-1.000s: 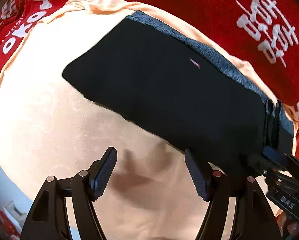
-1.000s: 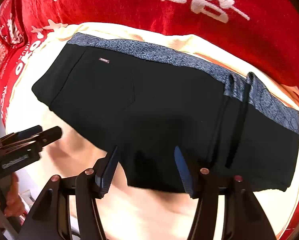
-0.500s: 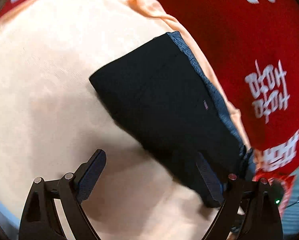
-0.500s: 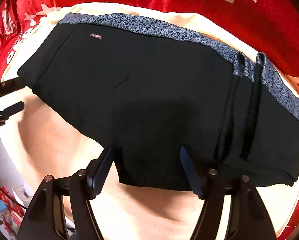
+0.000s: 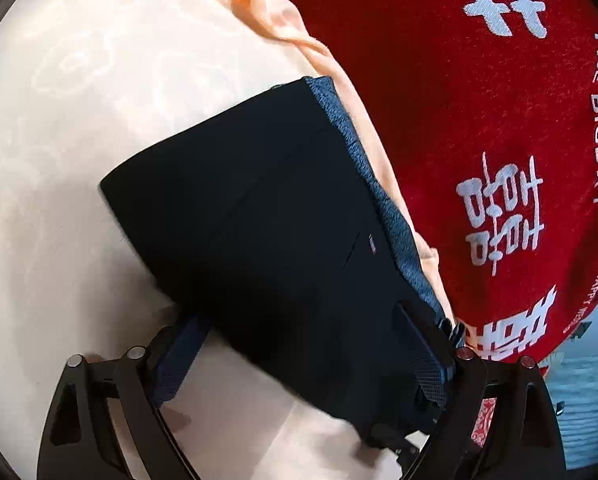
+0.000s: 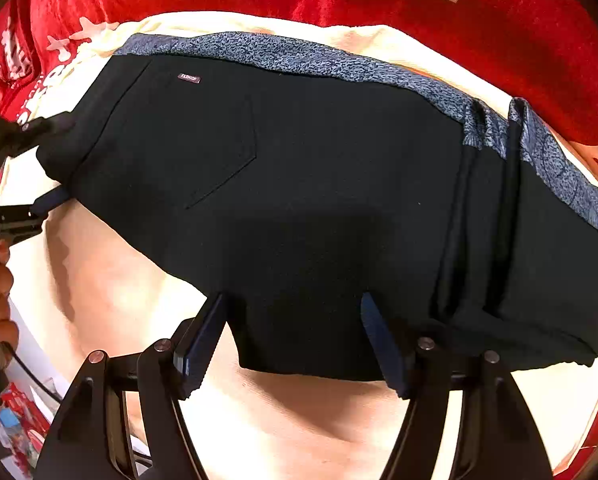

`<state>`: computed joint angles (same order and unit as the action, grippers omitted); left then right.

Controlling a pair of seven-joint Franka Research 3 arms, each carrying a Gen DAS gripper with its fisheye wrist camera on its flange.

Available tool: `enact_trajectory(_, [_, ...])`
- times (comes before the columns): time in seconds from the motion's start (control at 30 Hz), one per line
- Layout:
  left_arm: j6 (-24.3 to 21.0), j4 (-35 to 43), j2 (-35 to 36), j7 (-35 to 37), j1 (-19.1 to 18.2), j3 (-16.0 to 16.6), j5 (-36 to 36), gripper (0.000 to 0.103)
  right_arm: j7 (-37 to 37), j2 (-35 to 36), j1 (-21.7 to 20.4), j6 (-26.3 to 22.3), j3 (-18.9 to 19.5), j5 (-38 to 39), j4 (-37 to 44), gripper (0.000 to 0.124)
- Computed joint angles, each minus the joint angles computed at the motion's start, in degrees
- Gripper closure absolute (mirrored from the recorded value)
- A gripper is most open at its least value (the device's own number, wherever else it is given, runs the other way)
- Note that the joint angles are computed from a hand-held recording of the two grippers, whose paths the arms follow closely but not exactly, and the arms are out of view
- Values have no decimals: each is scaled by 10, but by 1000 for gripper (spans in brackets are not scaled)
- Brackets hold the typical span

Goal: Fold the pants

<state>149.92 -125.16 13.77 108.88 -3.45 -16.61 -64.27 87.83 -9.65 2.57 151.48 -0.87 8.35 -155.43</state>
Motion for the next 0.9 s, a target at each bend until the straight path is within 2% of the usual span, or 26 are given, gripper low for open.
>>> enact_trajectory(0.17, [12, 11, -1, -44, -4, 1, 15, 10, -10, -7, -1, 3, -4, 10, -6, 51])
enact_trajectory(0.23, [25, 22, 9, -55, -11, -1, 32, 3, -11, -8, -2, 5, -4, 12, -8, 51])
enact_trajectory(0.37, [59, 40, 36, -157, -36, 5, 147, 2, -16, -9, -2, 4, -4, 16, -10, 50])
enact_trajectory(0.47, [57, 49, 41, -242, -52, 16, 246, 3, -31, -12, -1, -3, -10, 32, -8, 50])
enact_trajectory(0.53, [54, 50, 39, -322, -75, 37, 334, 14, -39, -15, -3, -20, -15, 40, 0, 50])
enact_trajectory(0.6, [38, 52, 33, -416, -110, 73, 456, 43, -46, -25, -9, -36, -21, 49, 12, 50])
enact_trajectory(0.67, [13, 61, 32, -464, -135, 95, 565, 56, -52, -34, -14, -43, -25, 58, 22, 50])
enact_trajectory(0.73, [17, 58, 28, -483, -144, 98, 633, 59, -67, -34, -18, -58, -35, 78, 47, 50])
enact_trajectory(0.9, [27, 52, 13, -561, -200, 124, 888, 63, -110, 8, -21, -118, -50, 147, 138, 49])
